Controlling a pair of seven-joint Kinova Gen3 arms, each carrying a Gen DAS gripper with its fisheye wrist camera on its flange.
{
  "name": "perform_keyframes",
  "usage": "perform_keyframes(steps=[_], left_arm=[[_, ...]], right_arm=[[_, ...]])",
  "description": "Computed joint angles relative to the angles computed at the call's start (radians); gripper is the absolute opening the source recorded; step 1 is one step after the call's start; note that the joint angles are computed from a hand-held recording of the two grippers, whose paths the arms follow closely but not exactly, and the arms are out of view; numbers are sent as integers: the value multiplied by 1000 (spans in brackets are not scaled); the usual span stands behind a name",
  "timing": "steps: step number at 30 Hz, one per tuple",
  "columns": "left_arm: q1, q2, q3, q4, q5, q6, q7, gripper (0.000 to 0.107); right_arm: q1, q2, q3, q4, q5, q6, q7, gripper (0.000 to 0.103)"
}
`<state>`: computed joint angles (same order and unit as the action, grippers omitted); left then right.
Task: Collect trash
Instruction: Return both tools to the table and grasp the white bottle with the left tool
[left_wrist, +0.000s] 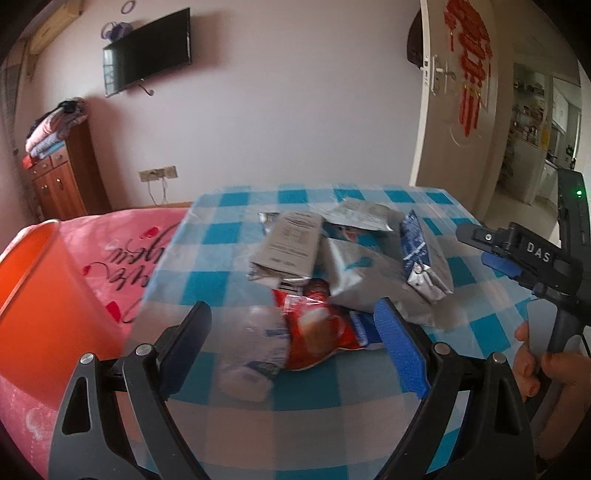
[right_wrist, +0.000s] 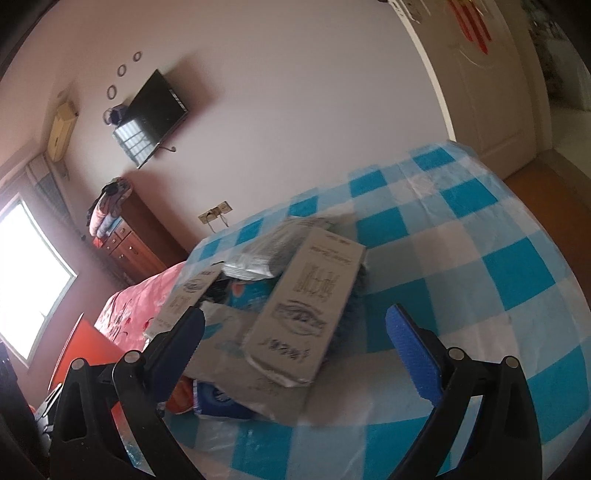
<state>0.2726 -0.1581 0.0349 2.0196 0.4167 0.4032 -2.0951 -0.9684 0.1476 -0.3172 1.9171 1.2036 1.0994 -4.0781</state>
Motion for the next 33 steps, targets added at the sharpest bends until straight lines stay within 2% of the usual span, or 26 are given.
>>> perform_keyframes(steps=[4,9,13,17,19,24,27,33], left_arm=[[3,30,18,-32,2,23,14,90],[-4,73,30,-74,47,102,10,90],[-27,79,68,-72,-27,128,60,90],[-49,91,53,-68,-40,141,83,90],[-69,106,55,-75,-69,147,129,90],[-102,136,36,-90,-2,158,96,90],[-121,164,42,-111,-13,181,110,90],[-156,212,51,-134,-3,217,116,79]], right_arm=[[46,-34,12,67,27,-124,-74,97],[93,-62,11,128,99,-216,-170,97],[134,-77,7,164,159,-286,-237,97],[160,-80,3,167,186,-321,-232,97],[166,-74,1,157,186,-329,-207,97],[165,-53,4,118,146,-323,-112,97],[158,-45,9,109,127,-312,-85,97],[159,-41,21,115,132,-332,-92,97]])
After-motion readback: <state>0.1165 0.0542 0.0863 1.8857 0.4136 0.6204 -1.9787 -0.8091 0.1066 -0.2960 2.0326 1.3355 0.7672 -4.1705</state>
